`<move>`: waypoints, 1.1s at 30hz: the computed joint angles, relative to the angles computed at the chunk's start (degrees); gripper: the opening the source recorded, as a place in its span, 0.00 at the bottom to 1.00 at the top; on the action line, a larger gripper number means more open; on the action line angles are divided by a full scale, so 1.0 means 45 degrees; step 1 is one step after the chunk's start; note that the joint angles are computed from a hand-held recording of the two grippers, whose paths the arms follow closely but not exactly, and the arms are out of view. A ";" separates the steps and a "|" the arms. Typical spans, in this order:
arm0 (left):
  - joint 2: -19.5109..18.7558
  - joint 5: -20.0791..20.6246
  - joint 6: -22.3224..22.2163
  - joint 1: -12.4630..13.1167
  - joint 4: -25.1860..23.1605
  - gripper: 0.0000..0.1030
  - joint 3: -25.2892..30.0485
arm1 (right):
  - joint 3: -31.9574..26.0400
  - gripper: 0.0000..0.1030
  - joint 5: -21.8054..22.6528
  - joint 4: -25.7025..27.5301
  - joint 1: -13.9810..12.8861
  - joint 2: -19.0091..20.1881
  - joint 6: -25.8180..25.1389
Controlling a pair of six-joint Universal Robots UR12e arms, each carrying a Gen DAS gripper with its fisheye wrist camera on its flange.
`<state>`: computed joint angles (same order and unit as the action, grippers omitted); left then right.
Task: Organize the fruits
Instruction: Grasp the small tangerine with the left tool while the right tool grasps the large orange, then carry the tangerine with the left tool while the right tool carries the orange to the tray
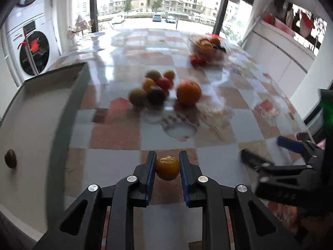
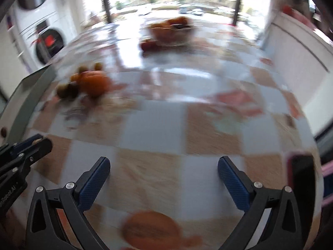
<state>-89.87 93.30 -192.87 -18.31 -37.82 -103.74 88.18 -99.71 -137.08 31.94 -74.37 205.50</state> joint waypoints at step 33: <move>0.1167 0.1341 -0.1127 0.2042 0.0174 0.23 -0.1315 | -0.5368 0.41 0.5359 -0.0049 0.0487 0.3261 -0.1206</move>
